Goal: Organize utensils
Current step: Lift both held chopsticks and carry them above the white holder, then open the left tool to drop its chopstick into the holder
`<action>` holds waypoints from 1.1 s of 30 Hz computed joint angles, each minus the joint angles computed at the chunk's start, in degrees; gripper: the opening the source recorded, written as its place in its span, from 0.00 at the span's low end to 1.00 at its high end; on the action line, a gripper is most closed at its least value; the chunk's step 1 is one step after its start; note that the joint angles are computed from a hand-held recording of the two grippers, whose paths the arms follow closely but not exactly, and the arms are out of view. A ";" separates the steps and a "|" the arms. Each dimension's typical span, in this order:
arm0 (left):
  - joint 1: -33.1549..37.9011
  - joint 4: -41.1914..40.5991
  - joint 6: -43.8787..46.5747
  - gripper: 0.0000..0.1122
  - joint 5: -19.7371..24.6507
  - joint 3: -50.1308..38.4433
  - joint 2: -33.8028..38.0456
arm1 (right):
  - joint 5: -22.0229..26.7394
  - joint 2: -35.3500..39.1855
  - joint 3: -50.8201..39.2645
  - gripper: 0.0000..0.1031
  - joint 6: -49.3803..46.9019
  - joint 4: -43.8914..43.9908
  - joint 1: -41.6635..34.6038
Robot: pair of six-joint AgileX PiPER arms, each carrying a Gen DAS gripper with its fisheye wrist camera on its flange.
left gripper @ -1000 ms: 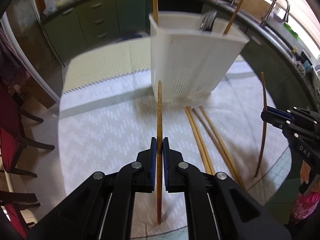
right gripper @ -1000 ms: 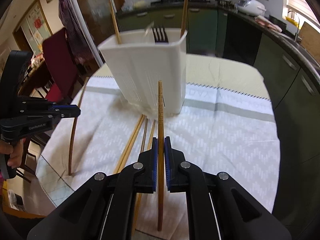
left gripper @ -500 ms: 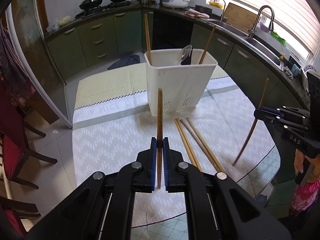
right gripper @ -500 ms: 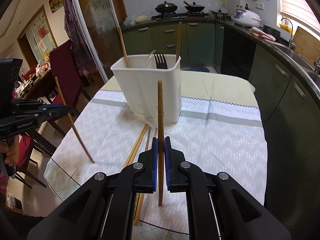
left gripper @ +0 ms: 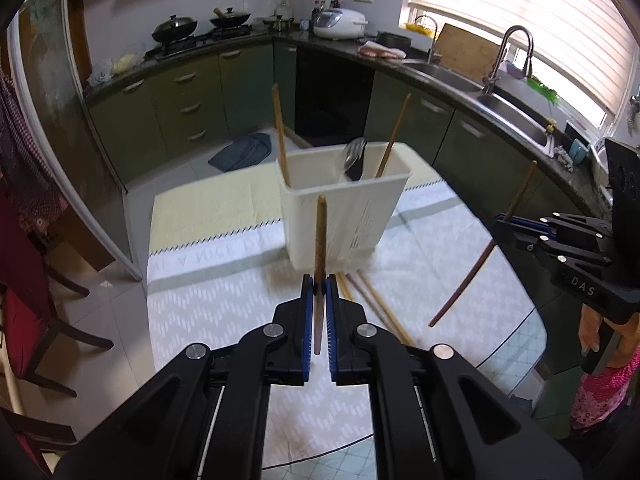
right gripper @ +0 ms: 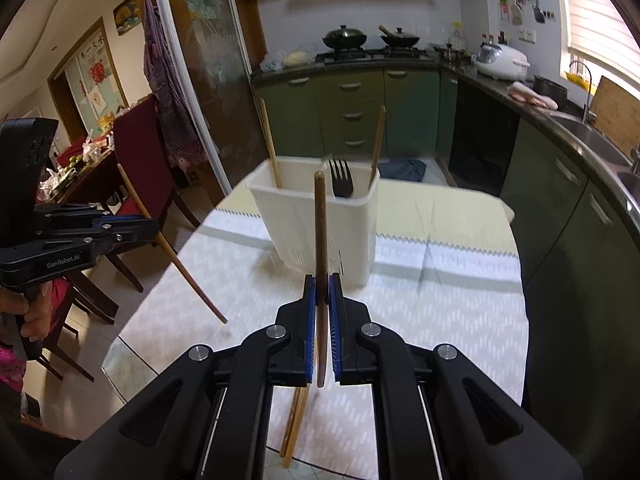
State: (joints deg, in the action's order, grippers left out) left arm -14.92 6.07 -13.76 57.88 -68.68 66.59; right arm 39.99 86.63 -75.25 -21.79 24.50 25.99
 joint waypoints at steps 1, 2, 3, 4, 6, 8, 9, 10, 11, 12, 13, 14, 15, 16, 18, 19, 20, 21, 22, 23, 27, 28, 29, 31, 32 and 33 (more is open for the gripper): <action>0.32 -0.83 0.75 0.05 0.73 -1.71 0.45 | 0.85 -0.05 -1.48 0.07 0.26 -0.18 -0.02; 0.41 -1.16 1.04 0.06 1.19 -2.80 0.73 | 1.46 -0.06 -2.69 0.07 0.57 -0.40 0.02; 0.41 -1.28 1.33 0.05 1.95 -4.77 1.27 | 2.34 -0.10 -4.48 0.07 0.86 -0.43 -0.06; 0.14 -1.02 1.32 0.05 2.58 -6.59 1.85 | 3.15 0.09 -6.04 0.07 0.95 -0.29 -0.19; 0.40 -1.53 2.07 0.05 4.09 -11.05 3.24 | 5.40 0.50 -10.29 0.07 1.06 0.33 -0.72; 1.15 -2.66 3.00 0.05 5.49 -15.54 4.80 | 7.07 1.27 -14.84 0.07 2.80 -0.84 -0.54; 1.63 -3.31 3.58 0.05 6.15 -18.41 5.75 | 7.61 1.57 -16.23 0.07 3.04 -0.88 -0.67; 1.92 -3.45 3.91 0.05 6.54 -21.19 6.69 | 8.80 2.24 -18.89 0.07 3.66 -0.91 -0.81; 2.00 -2.91 3.82 0.05 6.66 -23.82 7.63 | 9.64 2.82 -20.78 0.07 4.06 -0.93 -0.94; 1.94 -2.45 3.62 0.06 6.85 -25.95 8.54 | 10.36 3.39 -22.57 0.07 4.59 -1.14 -0.99; 2.24 -2.26 3.63 0.06 6.86 -28.62 9.80 | 11.26 4.29 -24.87 0.07 5.26 -1.52 -1.06; 2.83 -2.43 3.80 0.06 6.51 -30.89 11.05 | 12.09 5.19 -27.01 0.07 5.88 -1.87 -1.12; 3.12 -2.42 3.67 0.05 6.27 -32.61 12.19 | 12.77 5.88 -28.65 0.07 6.50 -2.29 -1.04; 3.59 -2.51 3.57 0.05 6.02 -34.37 13.45 | 13.46 6.67 -30.40 0.07 7.17 -2.75 -1.01; 4.80 -3.31 3.97 0.06 4.84 -37.20 16.08 | 14.51 7.91 -33.05 0.07 7.85 -2.95 -1.11; 5.04 -2.89 3.76 0.05 4.00 -37.77 17.08 | 15.07 8.57 -34.52 0.07 8.08 -2.97 -1.20; 5.35 -2.66 3.74 0.05 3.29 -38.10 18.13 | 15.49 9.06 -35.64 0.07 8.28 -2.91 -1.29; 5.42 -2.60 3.67 0.05 2.99 -38.39 18.98 | 15.75 9.48 -36.55 0.07 8.50 -2.86 -1.32; 5.69 -2.78 3.67 0.06 2.58 -38.33 20.08 | 16.23 10.21 -38.07 0.07 8.70 -2.68 -1.51; 6.08 -3.06 3.73 0.06 2.38 -38.26 20.94 | 16.76 11.02 -39.65 0.07 8.94 -2.65 -1.64; 7.66 -4.44 4.29 0.06 0.45 -34.77 23.93 | 19.00 14.25 -45.96 0.07 10.40 -2.84 -1.87; 7.99 -4.75 4.42 0.06 0.21 -34.20 24.52 | 19.69 15.15 -47.73 0.07 10.70 -2.66 -2.00; 8.27 -5.14 4.67 0.06 0.04 -33.48 25.22 | 20.64 16.17 -49.76 0.07 11.08 -2.68 -2.08; 8.99 -6.15 5.76 0.06 -1.07 -31.04 25.15 | 22.47 18.75 -54.88 0.07 12.75 -3.74 -1.85; 8.98 -6.16 5.98 0.11 -1.03 -30.59 25.45 | 22.99 19.91 -57.03 0.07 13.51 -4.49 -1.66; 9.07 -6.13 6.14 0.28 -1.43 -29.68 25.22 | 24.14 21.76 -60.60 0.07 14.70 -5.57 -1.37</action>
